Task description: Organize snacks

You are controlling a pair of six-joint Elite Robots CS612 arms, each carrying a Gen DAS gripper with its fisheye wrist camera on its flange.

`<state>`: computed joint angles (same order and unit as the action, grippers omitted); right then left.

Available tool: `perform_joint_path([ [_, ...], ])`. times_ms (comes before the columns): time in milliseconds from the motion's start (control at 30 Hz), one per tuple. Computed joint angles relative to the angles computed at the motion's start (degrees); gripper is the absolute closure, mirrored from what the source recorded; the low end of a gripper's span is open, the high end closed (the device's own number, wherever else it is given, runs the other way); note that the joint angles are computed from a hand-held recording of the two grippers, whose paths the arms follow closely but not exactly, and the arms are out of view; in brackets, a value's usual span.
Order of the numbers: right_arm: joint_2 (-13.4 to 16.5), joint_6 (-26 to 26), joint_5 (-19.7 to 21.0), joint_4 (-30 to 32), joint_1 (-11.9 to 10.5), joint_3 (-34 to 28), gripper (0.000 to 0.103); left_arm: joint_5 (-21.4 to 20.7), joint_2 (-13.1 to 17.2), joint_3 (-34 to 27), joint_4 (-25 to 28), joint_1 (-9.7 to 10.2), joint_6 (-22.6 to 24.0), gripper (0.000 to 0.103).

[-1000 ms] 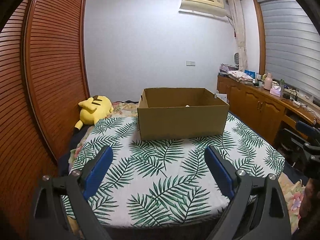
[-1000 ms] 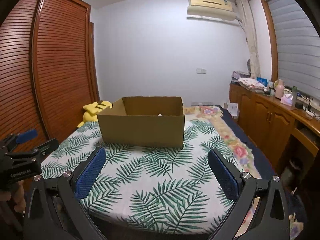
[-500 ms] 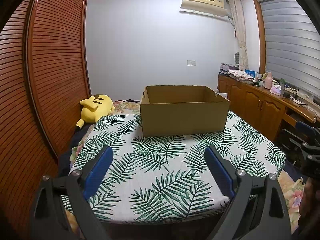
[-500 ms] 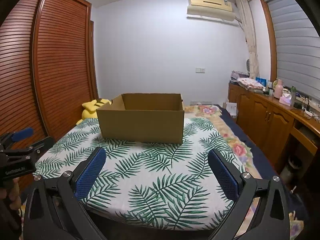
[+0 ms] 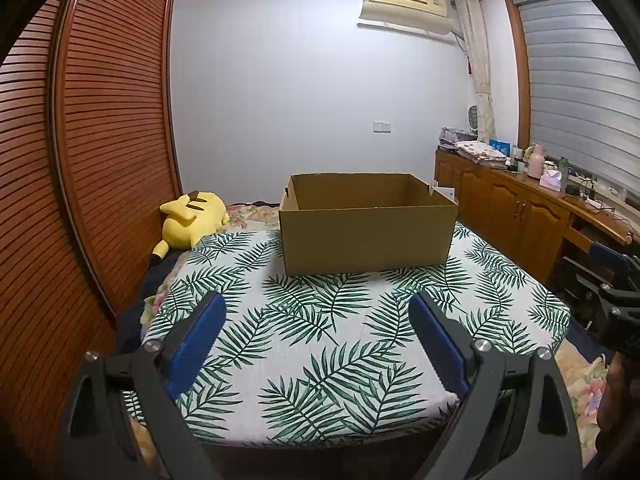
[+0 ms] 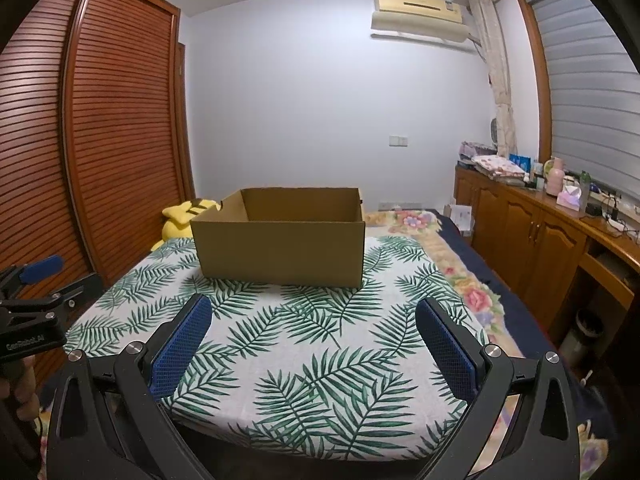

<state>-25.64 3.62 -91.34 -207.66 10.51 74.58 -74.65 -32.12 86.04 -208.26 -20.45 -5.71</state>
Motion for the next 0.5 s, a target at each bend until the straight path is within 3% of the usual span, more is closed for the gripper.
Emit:
perform_joint_path([
  [500,-0.1,0.0,0.1,-0.1,-0.1,0.1,0.0,-0.3,0.0,0.1,-0.2,0.04,-0.2,0.009],
])
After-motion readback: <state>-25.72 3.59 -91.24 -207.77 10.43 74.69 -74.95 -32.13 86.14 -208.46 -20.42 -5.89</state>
